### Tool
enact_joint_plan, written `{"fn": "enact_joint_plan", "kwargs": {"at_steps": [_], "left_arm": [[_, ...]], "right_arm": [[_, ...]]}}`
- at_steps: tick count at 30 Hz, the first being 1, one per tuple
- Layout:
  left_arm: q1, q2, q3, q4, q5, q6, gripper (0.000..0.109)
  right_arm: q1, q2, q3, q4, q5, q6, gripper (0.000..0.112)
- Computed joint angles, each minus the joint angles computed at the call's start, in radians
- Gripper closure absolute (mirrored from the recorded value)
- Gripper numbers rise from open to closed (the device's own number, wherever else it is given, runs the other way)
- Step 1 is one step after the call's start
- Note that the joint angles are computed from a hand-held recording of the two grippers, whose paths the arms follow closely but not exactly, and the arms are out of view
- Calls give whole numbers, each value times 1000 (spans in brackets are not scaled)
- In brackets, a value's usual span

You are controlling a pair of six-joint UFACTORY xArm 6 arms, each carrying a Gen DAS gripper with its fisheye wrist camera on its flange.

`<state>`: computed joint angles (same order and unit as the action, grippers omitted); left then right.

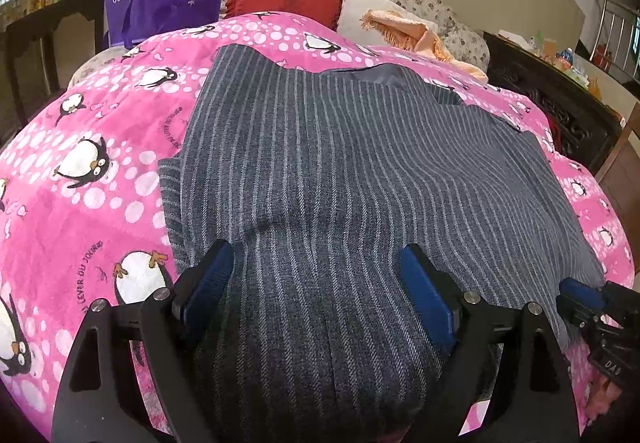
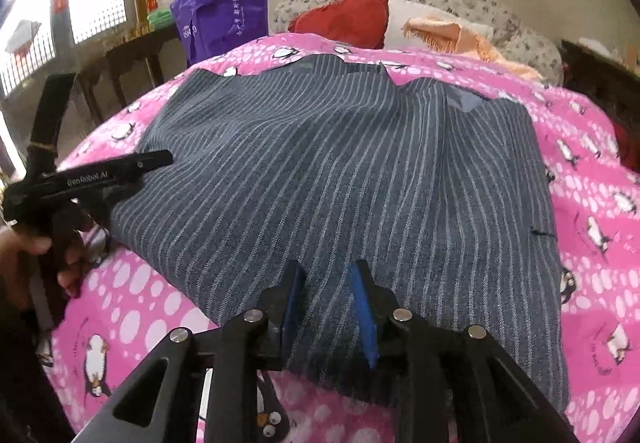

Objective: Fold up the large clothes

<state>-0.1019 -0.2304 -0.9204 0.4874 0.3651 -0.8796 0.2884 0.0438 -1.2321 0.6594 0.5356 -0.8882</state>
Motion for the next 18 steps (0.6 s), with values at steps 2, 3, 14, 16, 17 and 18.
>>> {"fn": "enact_joint_plan", "kwargs": {"at_steps": [2,3,14,16,17,18], "left_arm": [[1,1,0,-3,-2,3,22],[1,2,-1,-4,-2,5,22],[0,-1,4,-5,-8,1,21],[0,-1,4,-3,-8,-1,21],[0,-1,4,-3,-8,-1,21],[0,-2,5,-4,-8,-1,21]], "right_arm": [[3,-13,21,11,-16,-11,86],[0,-13,21,26,-14,-20,86],[8,-44,63,83,-51,-71,84],[4,-45,61,99,-40,-81,84],[2,-46,61,102,-34,-81,84],[1,-45,58,104,-29,-82,83]]}}
